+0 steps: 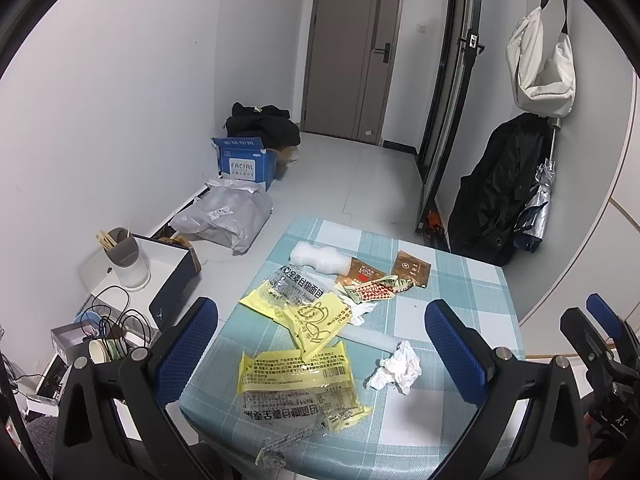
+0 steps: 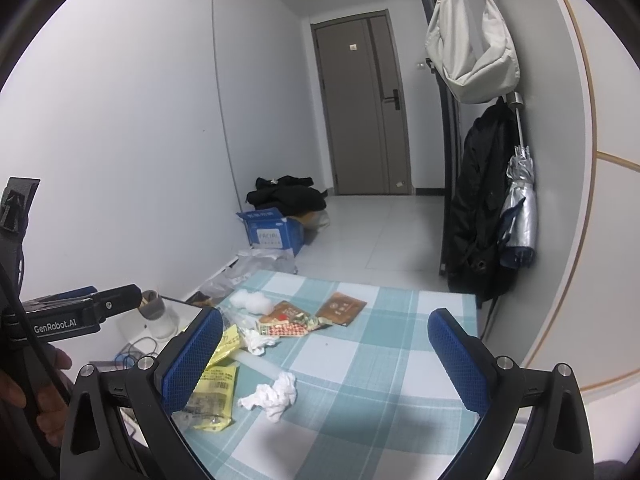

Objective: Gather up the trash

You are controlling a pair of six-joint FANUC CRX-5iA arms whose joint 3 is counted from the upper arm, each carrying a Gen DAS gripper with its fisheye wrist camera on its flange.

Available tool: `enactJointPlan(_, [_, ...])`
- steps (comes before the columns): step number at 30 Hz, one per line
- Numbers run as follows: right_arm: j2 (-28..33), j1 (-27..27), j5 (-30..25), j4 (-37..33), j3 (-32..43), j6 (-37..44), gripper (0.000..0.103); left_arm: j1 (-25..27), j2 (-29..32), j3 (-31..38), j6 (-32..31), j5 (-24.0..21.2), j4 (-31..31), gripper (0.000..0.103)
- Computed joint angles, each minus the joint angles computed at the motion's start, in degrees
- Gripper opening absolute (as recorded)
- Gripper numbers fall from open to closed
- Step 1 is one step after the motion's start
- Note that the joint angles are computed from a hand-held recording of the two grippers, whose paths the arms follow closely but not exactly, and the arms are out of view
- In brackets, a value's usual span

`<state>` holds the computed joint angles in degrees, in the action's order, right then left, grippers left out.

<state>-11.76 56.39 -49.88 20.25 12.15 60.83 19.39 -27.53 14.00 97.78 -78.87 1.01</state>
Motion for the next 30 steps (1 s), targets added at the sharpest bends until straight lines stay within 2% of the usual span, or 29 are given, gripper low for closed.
enactJointPlan(19, [0.49, -0.23, -0.82, -0.9, 0.87, 0.55, 0.103, -0.45, 0.87, 0.69, -0.19, -1.33, 0.59, 0.102])
enactJointPlan(25, [0.64, -0.31, -0.96, -0.99, 1.0, 0.57, 0.103, 1.81, 0.66, -0.43, -2.16, -1.25, 3.36, 0.102])
enactJointPlan(30, [1.55, -0.62, -1.68, -2.15, 2.01, 0.67, 0.103, 7.01, 0.89, -3.3, -6.62, -2.68, 10.77, 0.102])
